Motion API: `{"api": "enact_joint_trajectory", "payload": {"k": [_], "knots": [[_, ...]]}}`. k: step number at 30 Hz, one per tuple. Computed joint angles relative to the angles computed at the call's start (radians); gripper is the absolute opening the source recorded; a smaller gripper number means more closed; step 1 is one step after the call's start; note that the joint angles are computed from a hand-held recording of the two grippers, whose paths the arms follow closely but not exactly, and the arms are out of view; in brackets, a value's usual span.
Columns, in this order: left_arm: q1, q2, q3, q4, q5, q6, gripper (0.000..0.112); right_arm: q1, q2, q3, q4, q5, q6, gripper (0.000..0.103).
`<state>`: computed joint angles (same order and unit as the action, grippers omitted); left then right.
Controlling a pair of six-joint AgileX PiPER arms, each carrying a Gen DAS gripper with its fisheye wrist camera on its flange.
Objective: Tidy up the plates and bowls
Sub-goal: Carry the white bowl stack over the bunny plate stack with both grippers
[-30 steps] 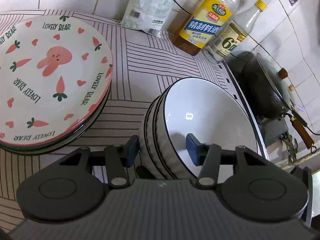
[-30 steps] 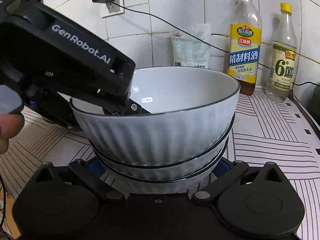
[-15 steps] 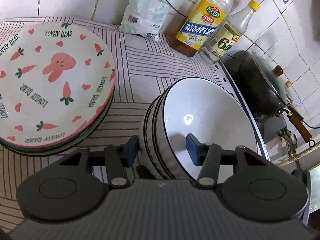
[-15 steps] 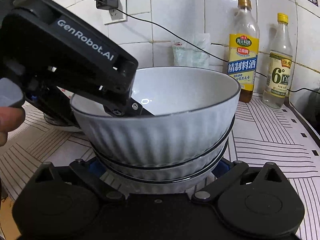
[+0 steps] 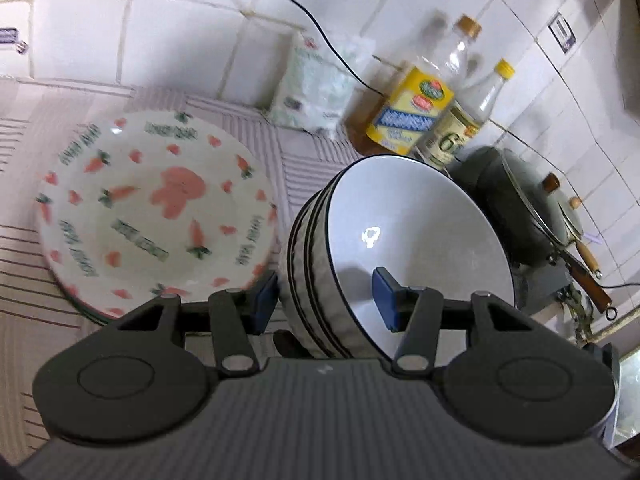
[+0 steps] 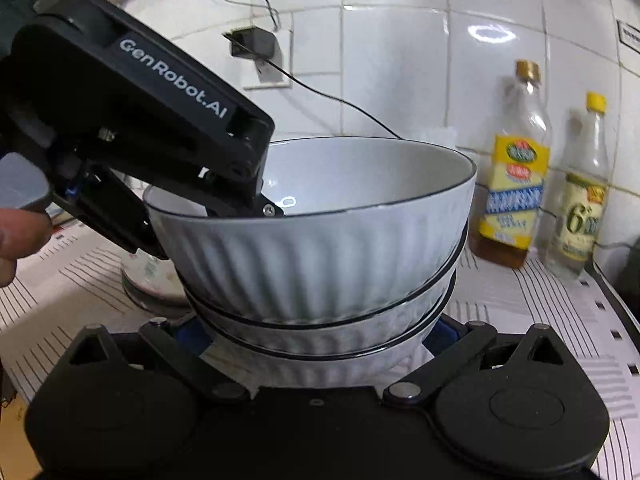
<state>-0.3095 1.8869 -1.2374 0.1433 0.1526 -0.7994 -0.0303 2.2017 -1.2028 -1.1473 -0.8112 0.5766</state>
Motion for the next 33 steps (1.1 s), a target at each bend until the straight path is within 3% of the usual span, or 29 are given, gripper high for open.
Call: {"api": "enact_joint_trajectory", "payload": {"k": [3, 6, 11, 15, 19, 24, 30, 33], "knots": [[0.024, -0.036, 0.030, 0.086, 0.006, -0.089, 0.050, 0.033, -0.013, -0.008, -0.010, 0.005, 0.020, 0.103], [0.067, -0.053, 0.043, -0.011, 0.014, -0.013, 0.050, 0.069, -0.014, -0.022, -0.006, 0.009, 0.038, 0.103], [0.119, -0.077, 0.063, 0.017, 0.025, -0.023, 0.050, 0.128, 0.011, -0.080, -0.021, 0.025, 0.087, 0.103], [0.170, -0.085, 0.079, -0.092, 0.020, 0.081, 0.050, 0.173, 0.038, -0.148, -0.051, 0.053, 0.119, 0.103], [0.205, -0.076, 0.059, -0.044, 0.050, 0.041, 0.050, 0.204, 0.070, -0.220, -0.110, 0.071, 0.193, 0.103], [0.269, -0.052, 0.042, -0.285, 0.055, 0.296, 0.050, 0.240, 0.128, -0.330, -0.182, 0.100, 0.279, 0.103], [0.295, -0.011, 0.019, -0.357, 0.060, 0.388, 0.050, 0.271, 0.172, -0.405, -0.258, 0.137, 0.373, 0.103], [0.313, 0.016, 0.000, -0.478, 0.075, 0.508, 0.050, 0.278, 0.186, -0.425, -0.291, 0.156, 0.407, 0.103]]}}
